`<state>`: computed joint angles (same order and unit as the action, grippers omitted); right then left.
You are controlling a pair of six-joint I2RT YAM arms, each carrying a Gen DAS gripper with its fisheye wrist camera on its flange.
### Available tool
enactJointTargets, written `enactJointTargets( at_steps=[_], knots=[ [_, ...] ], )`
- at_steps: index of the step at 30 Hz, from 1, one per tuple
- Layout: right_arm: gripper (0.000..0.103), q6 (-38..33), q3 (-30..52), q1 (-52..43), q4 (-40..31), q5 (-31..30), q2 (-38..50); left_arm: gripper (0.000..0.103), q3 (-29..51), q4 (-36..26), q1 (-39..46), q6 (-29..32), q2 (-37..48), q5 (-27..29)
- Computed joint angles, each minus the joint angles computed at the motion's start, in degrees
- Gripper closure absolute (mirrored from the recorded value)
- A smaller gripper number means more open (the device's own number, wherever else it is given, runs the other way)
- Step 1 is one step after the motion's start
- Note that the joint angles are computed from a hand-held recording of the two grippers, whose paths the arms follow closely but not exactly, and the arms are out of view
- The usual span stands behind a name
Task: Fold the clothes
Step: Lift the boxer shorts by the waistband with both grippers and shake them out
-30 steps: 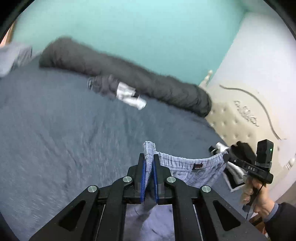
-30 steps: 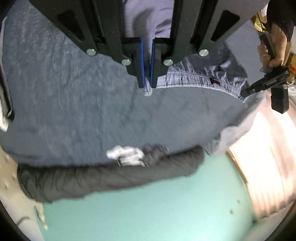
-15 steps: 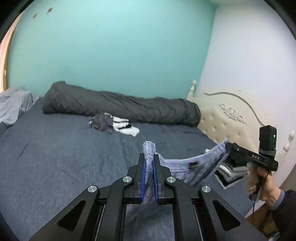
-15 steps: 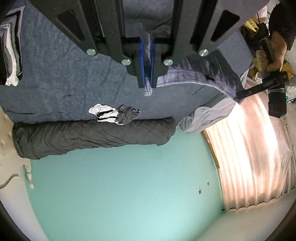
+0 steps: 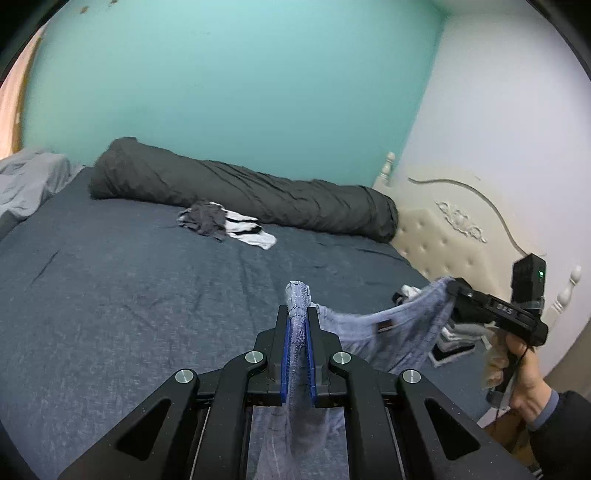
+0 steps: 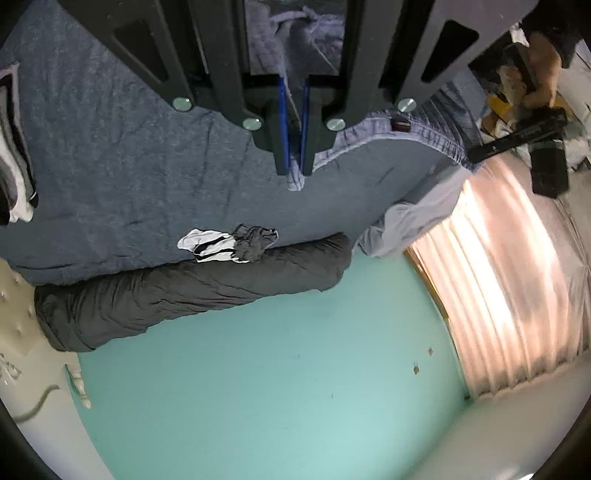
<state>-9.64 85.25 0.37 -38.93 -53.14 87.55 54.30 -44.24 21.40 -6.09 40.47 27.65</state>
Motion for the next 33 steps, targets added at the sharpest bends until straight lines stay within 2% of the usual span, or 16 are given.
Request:
enactJointTargets(
  at_steps=[10, 17, 19, 22, 25, 29, 33],
  knots=[
    [0.098, -3.14, -1.41, -1.88, -0.01, -2.88, -2.49, 0.096, 0.57, -3.0, 7.18, 3.27, -1.84, 6.43],
    [0.098, -7.02, 1.2, -2.45, -4.36, -4.08, -1.59, 0.096, 1.92, -4.71, 9.36, 4.8, -0.76, 9.12],
    [0.098, -8.48, 2.75, -1.76, -6.53, -2.35, -0.07, 0.096, 1.33, -3.81, 8.54, 4.63, 1.25, 8.67],
    [0.098, -9.06, 3.13, -0.09, -6.97, 1.29, 2.34, 0.096, -1.23, 0.58, 4.35, 3.52, 4.79, 4.26],
    [0.098, -8.51, 2.27, 1.98, -4.74, 5.22, 5.81, 0.096, -4.91, 7.85, 0.35, 1.31, 10.9, 0.87],
    [0.098, -6.95, 1.86, 5.51, 0.64, 11.68, 13.59, 0.096, -8.6, 21.68, -3.34, -0.3, 25.28, -2.79],
    [0.098, -4.85, 5.85, 8.07, 5.73, 16.28, 24.65, 0.096, -7.82, 32.23, -4.59, -0.8, 40.45, -4.48]
  ],
)
